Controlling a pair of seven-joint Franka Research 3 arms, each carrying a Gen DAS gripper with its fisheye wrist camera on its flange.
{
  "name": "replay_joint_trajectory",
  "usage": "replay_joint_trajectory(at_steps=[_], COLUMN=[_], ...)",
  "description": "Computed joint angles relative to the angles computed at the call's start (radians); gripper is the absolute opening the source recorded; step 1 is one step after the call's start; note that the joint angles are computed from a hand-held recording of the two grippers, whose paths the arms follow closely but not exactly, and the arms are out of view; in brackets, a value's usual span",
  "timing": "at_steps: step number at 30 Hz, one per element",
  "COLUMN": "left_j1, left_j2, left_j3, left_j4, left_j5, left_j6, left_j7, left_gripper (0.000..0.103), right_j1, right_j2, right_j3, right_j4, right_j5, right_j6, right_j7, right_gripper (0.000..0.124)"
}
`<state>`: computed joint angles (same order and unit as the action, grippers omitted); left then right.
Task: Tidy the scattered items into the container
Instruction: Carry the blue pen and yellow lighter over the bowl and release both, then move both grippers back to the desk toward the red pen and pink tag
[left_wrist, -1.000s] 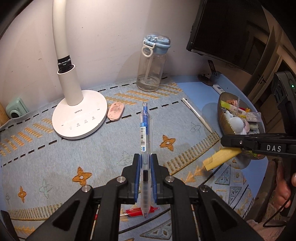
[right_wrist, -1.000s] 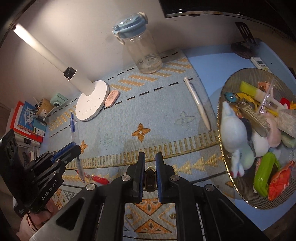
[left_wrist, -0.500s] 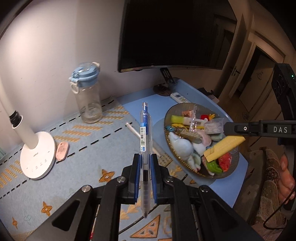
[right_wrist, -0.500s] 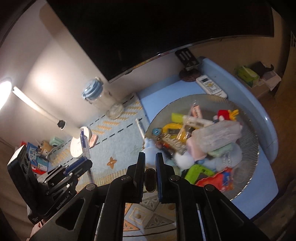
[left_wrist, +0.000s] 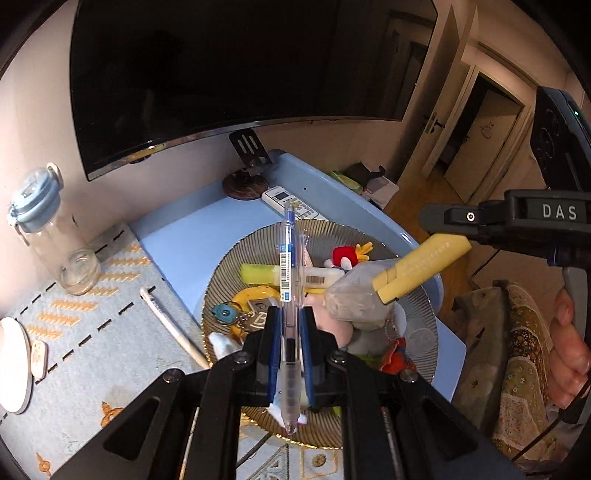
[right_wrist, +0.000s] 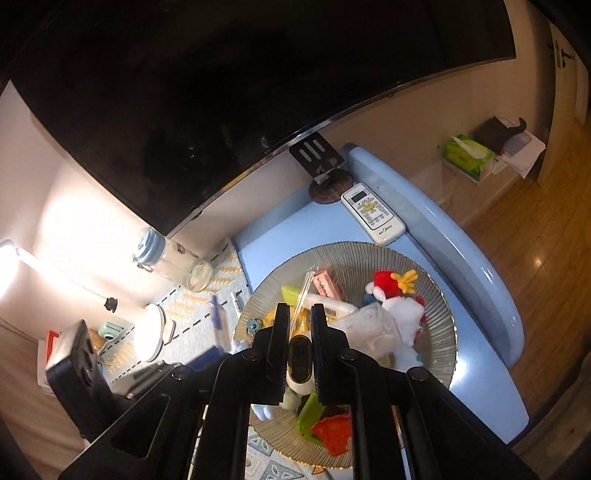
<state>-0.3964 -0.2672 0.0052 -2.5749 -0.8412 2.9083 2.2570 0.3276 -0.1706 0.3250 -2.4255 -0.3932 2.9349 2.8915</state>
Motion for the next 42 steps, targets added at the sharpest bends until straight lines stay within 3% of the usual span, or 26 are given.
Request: replay_joint_trajectory(at_steps=[4, 16, 18, 19, 20, 26, 31, 35, 38, 42], left_j1=[0.011, 0.110, 0.123, 0.128, 0.126, 0.103, 0.110, 0.117, 0.126, 0.175], left_j2=[0.072, 0.183, 0.188, 0.186, 0.177, 0.122, 0.077, 0.010, -0.054, -0.157], left_j3=[-0.028, -0.137, -0.142, -0.146, -0.147, -0.114, -0.085, -0.052, -0.009, 0.052], left_j4=[0.039, 0.092, 0.101, 0.100, 0.093, 0.061, 0.019, -0.054, -0.125, -0.233], left_j5=[0.003, 0.052, 0.065, 0.065, 0.043, -0.072, -0.081, -0.046, 0.001, 0.093], left_j6=[0.001, -0.021, -0.041, -0.044, -0.032, -0.025, -0.035, -0.031, -0.037, -0.053], left_j7=[-0.033, -0.121, -0.147, -0.157, -0.144, -0.052, -0.055, -0.083, -0.118, -0.189], left_gripper=[0.008, 0.009, 0.035, 0.059, 0.068, 0.068, 0.068, 0.068, 0.068, 0.068], right_j1=[0.026, 0.113, 0.111, 0.110, 0.106, 0.066, 0.091, 0.135, 0.182, 0.257], right_j2=[0.044, 0.129, 0.123, 0.117, 0.109, 0.071, 0.090, 0.139, 0.198, 0.310], right_j3=[-0.050, -0.130, -0.131, -0.130, -0.128, -0.093, -0.080, -0.078, -0.087, -0.096], right_j4=[0.000, 0.011, 0.011, 0.011, 0.008, 0.000, 0.030, 0.099, 0.174, 0.315], right_j5=[0.092, 0.381, 0.372, 0.365, 0.350, 0.227, 0.236, 0.226, 0.222, 0.237], right_j6=[0.067, 0.075, 0.061, 0.052, 0.046, 0.017, 0.001, -0.023, -0.037, -0.083], right_j7=[-0.101, -0.382, -0.375, -0.370, -0.358, -0.241, -0.237, -0.253, -0.275, -0.345], right_gripper=[0.012, 0.012, 0.014, 0.015, 0.019, 0.029, 0.030, 0.031, 0.039, 0.044])
